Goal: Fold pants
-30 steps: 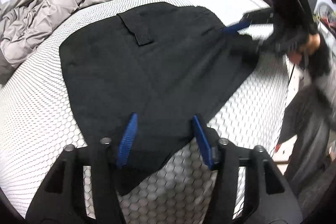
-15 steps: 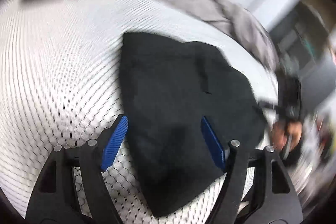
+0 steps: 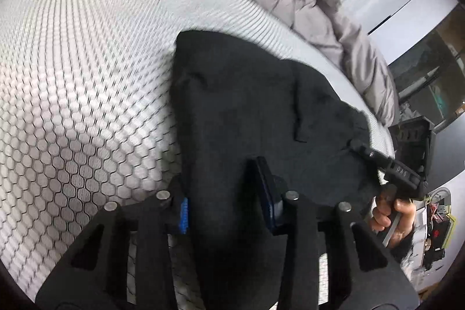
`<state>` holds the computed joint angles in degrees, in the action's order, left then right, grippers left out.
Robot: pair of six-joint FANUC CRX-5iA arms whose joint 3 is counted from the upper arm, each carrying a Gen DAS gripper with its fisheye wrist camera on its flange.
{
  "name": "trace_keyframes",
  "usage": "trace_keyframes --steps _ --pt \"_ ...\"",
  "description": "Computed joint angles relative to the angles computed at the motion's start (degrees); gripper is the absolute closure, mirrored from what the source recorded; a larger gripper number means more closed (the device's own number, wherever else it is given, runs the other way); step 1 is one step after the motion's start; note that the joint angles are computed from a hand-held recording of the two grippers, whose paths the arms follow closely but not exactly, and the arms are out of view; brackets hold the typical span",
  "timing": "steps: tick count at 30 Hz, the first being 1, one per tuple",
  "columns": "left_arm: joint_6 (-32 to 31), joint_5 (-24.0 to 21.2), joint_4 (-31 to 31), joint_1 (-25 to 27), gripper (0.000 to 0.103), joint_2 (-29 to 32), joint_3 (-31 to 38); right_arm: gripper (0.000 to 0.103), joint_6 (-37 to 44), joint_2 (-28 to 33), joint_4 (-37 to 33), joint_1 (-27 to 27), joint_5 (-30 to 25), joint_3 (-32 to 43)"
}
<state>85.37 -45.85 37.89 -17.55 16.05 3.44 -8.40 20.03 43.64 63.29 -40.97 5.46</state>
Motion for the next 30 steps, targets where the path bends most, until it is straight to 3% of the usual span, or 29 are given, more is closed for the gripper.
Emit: trace_keyframes --steps 2,4,8,10,12,16,18,19,22,24,26,30 --pt "-2.04 0.98 1.80 0.19 0.062 -0.49 -1.51 0.045 9.62 2.64 -8.55 0.38 -7.51 5.00" --pt "3.65 1.08 -8.03 -0.63 0.060 -2.05 0.68 0.045 8.87 0.97 -8.00 0.79 -5.30 1.74" --pt "16.86 -2.39 -30.06 -5.29 0.055 -5.38 5.64 0.041 7.73 -1.23 -4.72 4.14 -10.30 -0.05" --pt "17.86 -4.13 -33.75 -7.50 0.055 -6.59 6.86 0.042 11.98 -0.53 -6.18 5.94 -14.97 1.48" --pt "20.75 -3.61 -38.87 -10.31 0.050 -7.67 8.07 0.041 10.52 -1.39 -5.49 7.13 -16.73 0.37" --pt "31.95 -4.61 -48.82 -15.19 0.029 -8.67 10.34 0.036 4.19 -3.11 0.99 10.36 -20.29 -2.13" --pt "35.92 -4.86 -52.80 -17.73 0.021 -8.97 10.95 0.007 0.82 -3.69 7.77 12.39 -21.33 -3.96" --pt "36.80 -5.13 -54.25 -18.76 0.020 -9.13 11.28 0.004 -0.88 -3.88 10.47 13.10 -21.78 -4.80" --pt "38.27 -4.96 -60.24 -22.56 0.014 -9.25 12.29 0.000 -2.81 -3.66 16.33 15.05 -23.24 -5.90" --pt "40.76 -4.63 -65.21 -25.40 0.001 -10.12 12.09 0.000 -2.41 -2.86 17.93 15.39 -23.77 -5.54" --pt "45.48 -5.68 -71.18 -28.76 0.001 -11.06 11.96 0.000 -3.20 -2.38 19.75 16.08 -24.35 -5.63" --pt "47.80 -4.40 -72.79 -30.37 0.001 -12.80 10.27 0.000 -7.79 -1.91 22.35 15.92 -23.80 -6.28"
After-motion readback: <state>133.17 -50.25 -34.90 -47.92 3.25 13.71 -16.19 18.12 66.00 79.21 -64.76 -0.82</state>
